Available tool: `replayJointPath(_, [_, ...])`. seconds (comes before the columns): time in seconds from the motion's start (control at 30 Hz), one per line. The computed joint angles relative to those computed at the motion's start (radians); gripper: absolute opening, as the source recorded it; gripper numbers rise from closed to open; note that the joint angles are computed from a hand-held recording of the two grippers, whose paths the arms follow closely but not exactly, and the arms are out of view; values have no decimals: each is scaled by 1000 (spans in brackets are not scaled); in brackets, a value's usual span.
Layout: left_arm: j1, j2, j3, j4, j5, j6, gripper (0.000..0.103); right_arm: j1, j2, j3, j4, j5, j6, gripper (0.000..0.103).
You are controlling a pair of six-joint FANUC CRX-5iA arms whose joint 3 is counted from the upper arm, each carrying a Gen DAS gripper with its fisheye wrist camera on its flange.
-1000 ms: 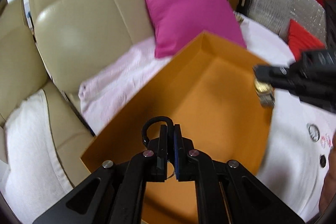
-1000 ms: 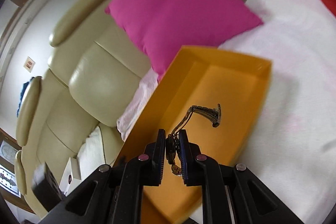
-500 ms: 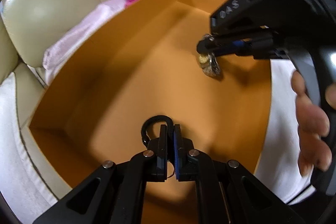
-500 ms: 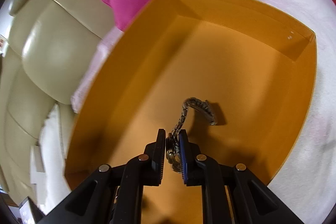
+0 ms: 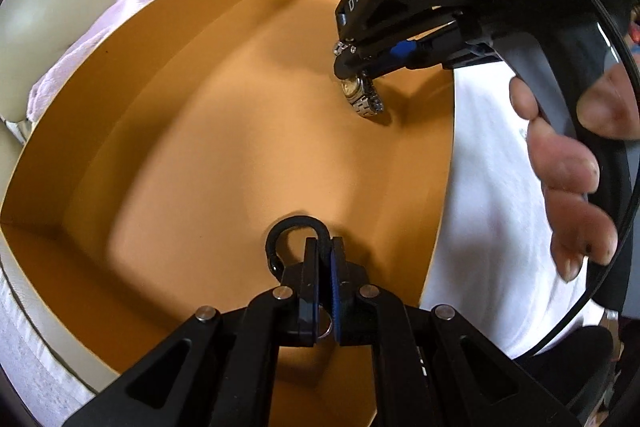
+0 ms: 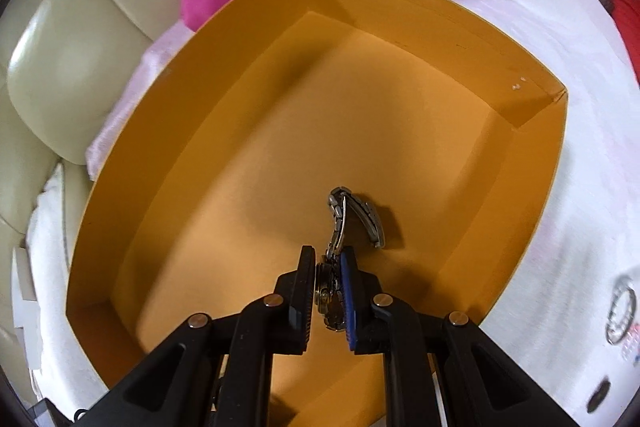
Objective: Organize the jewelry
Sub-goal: 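Carry the watch and hair tie into the orange box and open both grippers, then move both open grippers back over the remaining jewelry on the table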
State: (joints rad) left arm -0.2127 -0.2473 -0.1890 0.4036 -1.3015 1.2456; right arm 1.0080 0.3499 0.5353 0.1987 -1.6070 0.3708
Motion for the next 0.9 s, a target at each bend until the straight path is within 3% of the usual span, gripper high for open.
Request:
replayJointPath(0.2, [5, 5, -4, 10, -11, -10, 5, 11, -26, -16, 17, -90, -65, 14])
replayJointPath(0.37, [-2, 50, 28, 7, 7, -6, 5, 4, -83, -86, 5, -10, -104, 14])
replayJointPath(0.47, [5, 10, 8, -16, -12, 1, 5, -6, -100, -109, -3, 65, -77, 15])
replayJointPath(0.57, [2, 18, 31, -65, -10, 37, 5, -4, -116, -122, -7, 110, -66, 29])
replayJointPath(0.63, [2, 20, 44, -91, -11, 65, 5, -3, -164, -181, 0, 191, -92, 50])
replayJointPath(0.67, [5, 20, 49, -98, -11, 72, 5, 7, -198, -224, 26, 233, -126, 54])
replayJointPath(0.7, [3, 23, 59, -112, -14, 87, 9, 19, -235, -265, 52, 269, -155, 57])
replayJointPath(0.77, [-6, 22, 71, -131, -16, 113, 25, 43, -318, -347, 97, 326, -203, 57])
replayJointPath(0.83, [-20, 11, 90, -165, -1, 150, 56, 78, -393, -415, 175, 360, -260, 57])
replayJointPath(0.9, [-48, -11, 118, -219, 32, 194, 59, 146, -502, -515, 294, 351, -357, 57])
